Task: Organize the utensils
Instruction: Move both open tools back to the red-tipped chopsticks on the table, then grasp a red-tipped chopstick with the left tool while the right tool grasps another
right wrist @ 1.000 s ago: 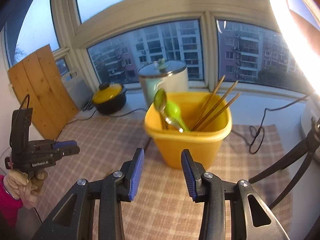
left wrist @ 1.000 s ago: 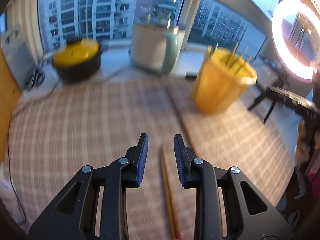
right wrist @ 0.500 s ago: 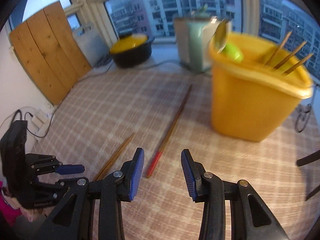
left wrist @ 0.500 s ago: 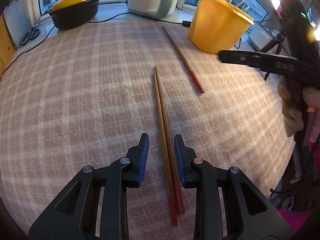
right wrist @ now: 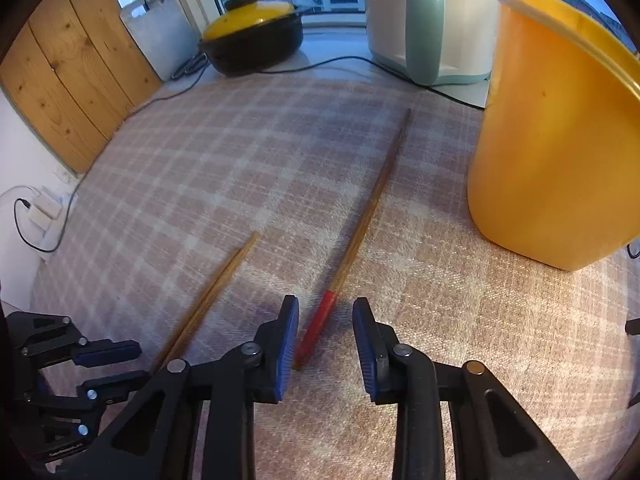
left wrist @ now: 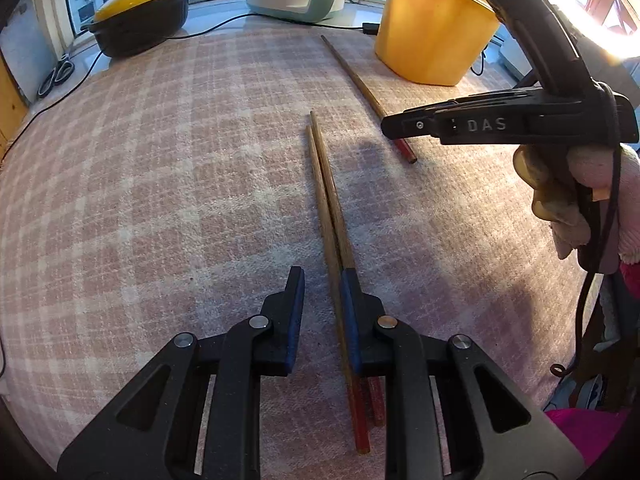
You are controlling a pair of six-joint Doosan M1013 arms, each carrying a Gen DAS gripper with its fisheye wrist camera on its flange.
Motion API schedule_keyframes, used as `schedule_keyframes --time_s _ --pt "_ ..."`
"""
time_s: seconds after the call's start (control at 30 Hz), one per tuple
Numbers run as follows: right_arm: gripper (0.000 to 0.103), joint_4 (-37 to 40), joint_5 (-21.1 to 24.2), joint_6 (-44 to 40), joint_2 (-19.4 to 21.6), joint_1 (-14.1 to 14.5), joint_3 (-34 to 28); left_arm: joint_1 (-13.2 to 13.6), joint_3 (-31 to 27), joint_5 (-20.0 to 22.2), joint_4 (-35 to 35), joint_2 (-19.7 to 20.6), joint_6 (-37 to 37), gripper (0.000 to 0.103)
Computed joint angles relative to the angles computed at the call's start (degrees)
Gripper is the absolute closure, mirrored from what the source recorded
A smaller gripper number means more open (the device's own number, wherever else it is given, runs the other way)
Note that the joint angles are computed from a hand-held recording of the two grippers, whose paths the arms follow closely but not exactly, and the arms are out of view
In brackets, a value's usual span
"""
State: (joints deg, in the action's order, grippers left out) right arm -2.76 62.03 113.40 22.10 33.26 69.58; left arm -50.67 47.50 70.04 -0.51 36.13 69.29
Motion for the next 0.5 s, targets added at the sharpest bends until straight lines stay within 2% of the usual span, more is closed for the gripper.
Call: schedule_keyframes --time_s 0.17,0.27,0.33,0.4,0.5 --pt "0.081 -0.9 1.7 -0.1 0.9 0.2 -1.0 0.1 -2.0 1.7 -0.1 1.3 0.5 0.085" --pt "0.089 -0.8 2.4 0.2 1.0 0.0 -1.3 -0.1 -3.3 2.6 1.3 2.1 1.1 0.085" --pt "0.096 -0.6 2.7 0.4 0.9 -0.2 -1.2 0.0 -3.8 2.8 1.5 2.4 0.7 0.09" --pt "0.097 -0.1 2.7 0.8 0.7 -0.3 -0.9 0.2 -4.1 2.9 1.7 2.6 0.1 0.096" --pt "0.098 0.9 2.3 1.9 0.0 -0.6 0.2 0.8 -3.9 2.1 1.0 2.7 -1.5 0.097"
